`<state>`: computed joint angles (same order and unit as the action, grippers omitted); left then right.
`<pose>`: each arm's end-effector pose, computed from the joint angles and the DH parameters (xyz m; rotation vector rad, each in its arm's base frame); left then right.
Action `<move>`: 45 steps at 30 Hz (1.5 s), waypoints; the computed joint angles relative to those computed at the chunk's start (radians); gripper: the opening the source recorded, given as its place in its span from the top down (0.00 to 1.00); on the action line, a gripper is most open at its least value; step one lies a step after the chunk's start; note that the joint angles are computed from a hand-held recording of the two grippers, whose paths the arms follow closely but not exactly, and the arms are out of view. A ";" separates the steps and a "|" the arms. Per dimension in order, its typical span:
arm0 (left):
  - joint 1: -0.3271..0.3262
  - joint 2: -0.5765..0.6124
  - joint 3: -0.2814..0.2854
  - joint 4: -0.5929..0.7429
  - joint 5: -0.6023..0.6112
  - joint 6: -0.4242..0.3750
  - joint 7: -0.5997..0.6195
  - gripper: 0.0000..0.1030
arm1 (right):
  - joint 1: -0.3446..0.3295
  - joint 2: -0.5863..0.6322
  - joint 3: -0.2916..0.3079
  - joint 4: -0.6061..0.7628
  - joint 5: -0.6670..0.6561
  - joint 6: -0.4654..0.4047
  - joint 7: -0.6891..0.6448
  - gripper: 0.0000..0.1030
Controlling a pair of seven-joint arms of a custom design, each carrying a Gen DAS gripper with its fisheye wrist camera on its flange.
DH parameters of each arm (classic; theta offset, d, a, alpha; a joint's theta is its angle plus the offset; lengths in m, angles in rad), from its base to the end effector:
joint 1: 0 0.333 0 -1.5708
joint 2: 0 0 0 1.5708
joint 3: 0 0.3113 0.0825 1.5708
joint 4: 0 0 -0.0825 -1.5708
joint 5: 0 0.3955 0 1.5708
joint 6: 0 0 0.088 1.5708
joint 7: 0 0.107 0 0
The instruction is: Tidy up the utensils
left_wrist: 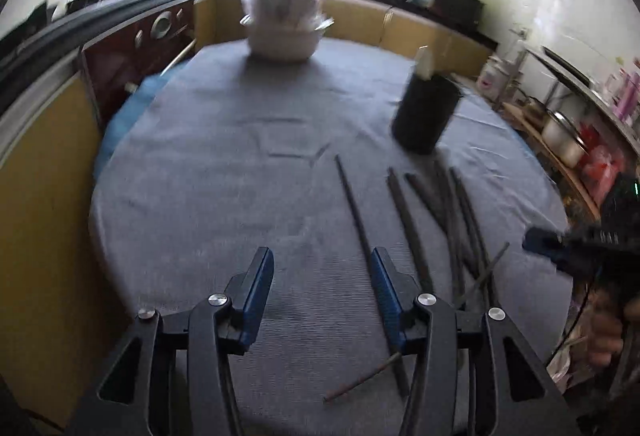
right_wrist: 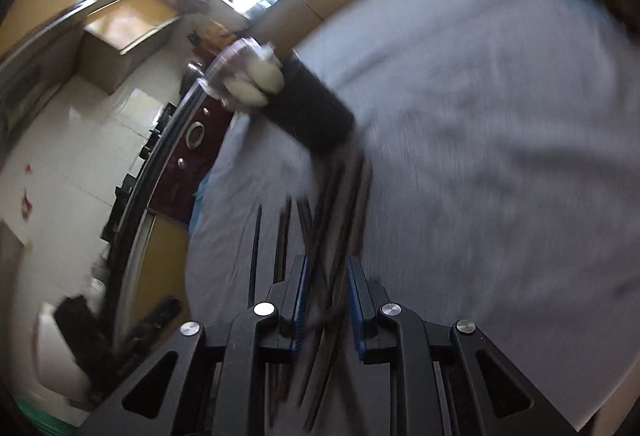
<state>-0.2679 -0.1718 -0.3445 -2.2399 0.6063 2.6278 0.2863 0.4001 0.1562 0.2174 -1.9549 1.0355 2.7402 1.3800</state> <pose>0.4353 -0.3301 0.4835 -2.0417 1.6558 -0.8066 0.5406 0.3359 0.4449 -1.5645 1.6555 0.3579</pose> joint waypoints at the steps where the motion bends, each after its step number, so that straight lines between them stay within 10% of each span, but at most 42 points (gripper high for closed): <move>1: -0.004 0.017 0.012 0.015 -0.040 -0.001 0.026 0.50 | -0.006 0.007 0.004 0.001 0.038 -0.014 -0.002 0.80; 6: -0.007 0.135 0.053 0.133 -0.151 -0.005 0.129 0.50 | -0.030 0.060 0.015 0.026 0.233 -0.055 0.017 0.78; 12: -0.017 0.343 0.098 0.349 -0.374 -0.063 0.287 0.50 | -0.020 0.103 0.006 0.057 0.160 -0.046 0.173 0.81; 17: -0.068 0.461 0.150 0.499 -0.323 -0.155 0.274 0.51 | -0.045 0.114 0.015 0.062 0.161 -0.069 0.221 0.82; 21: -0.085 0.506 0.163 0.570 -0.304 -0.202 0.292 0.75 | -0.050 0.129 0.010 0.087 0.123 -0.092 0.272 0.80; 24: -0.082 0.512 0.160 0.570 -0.312 -0.183 0.320 0.96 | -0.043 0.144 0.013 0.109 0.083 -0.074 0.307 0.83; 45: -0.074 0.256 0.150 0.431 0.014 0.022 0.160 0.96 | -0.014 -0.015 0.013 0.088 -0.066 0.210 0.156 0.94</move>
<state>-0.3422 0.0844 -0.1942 -1.8086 0.6207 2.6503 0.4463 0.3861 0.1414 0.2305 -1.8672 0.9695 2.9500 1.5362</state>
